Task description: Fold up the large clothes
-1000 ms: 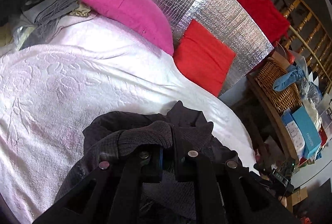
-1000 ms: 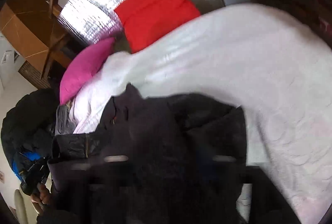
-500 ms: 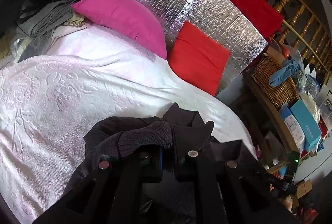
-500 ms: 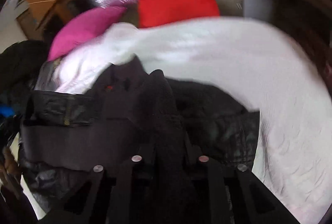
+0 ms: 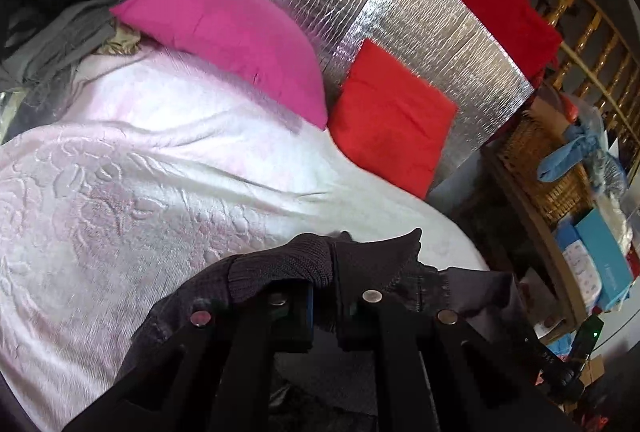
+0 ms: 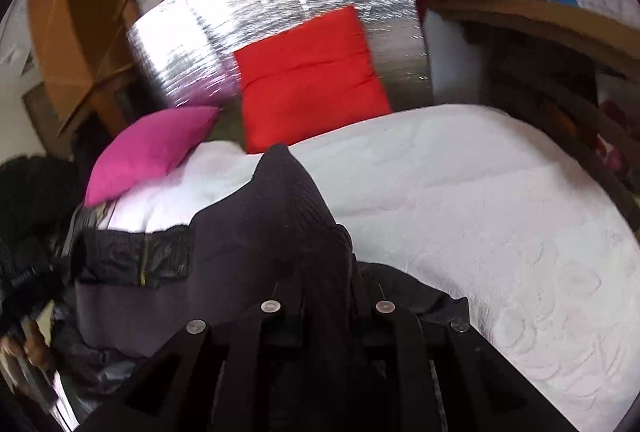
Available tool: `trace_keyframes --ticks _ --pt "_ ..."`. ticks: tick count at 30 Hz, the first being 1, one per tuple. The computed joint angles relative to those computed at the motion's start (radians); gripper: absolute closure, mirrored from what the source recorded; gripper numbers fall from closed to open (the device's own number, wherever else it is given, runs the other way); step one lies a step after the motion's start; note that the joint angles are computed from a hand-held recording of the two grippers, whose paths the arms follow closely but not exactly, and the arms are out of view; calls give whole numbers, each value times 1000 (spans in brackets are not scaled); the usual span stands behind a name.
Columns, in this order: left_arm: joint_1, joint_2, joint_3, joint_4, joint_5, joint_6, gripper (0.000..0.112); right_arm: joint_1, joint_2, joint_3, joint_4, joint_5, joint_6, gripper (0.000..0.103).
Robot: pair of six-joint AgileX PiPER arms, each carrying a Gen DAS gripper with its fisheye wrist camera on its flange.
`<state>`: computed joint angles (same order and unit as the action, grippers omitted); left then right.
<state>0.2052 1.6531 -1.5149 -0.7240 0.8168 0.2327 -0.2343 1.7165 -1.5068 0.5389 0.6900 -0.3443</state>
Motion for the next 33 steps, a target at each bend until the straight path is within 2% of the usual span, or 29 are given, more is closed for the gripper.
trace_keyframes --ticks 6,8,10,12,13,14,15,16,17,20,23,26,28,30,33 --pt "-24 93 4 55 -48 -48 104 49 122 -46 -112 -84 126 88" --pt "-13 125 -3 41 -27 -52 102 40 157 -62 -110 -71 150 88" --pt "-4 165 -39 56 34 -92 100 8 185 -85 -51 -22 133 87" --pt "-5 154 -40 85 49 -139 82 -41 195 -91 58 35 92 81" --pt "-7 113 -4 102 5 -160 54 -67 191 -82 107 50 75 70" --pt "-10 58 48 121 -63 -183 32 -93 181 -63 148 57 69 62" --pt "-13 9 94 147 -128 -213 26 -113 164 -33 182 48 58 38" --pt "-9 -49 136 172 -180 -238 25 -142 136 14 252 22 26 30" --pt "5 -91 157 171 -192 -230 24 -186 106 56 335 18 -13 29" --pt "72 -160 163 139 -98 -191 24 -267 83 64 392 109 -39 28" --pt "121 -269 286 162 -54 -240 23 -332 55 73 385 193 -54 28" --pt "140 -325 350 198 35 -265 23 -403 22 114 436 289 -107 28" --pt "177 -393 436 157 42 -209 23 -446 -7 147 441 345 -140 28" --pt "204 -479 524 191 30 -207 23 -450 -44 184 400 358 -143 28" --pt "273 -557 602 193 76 -155 23 -497 -91 261 362 413 -161 28"
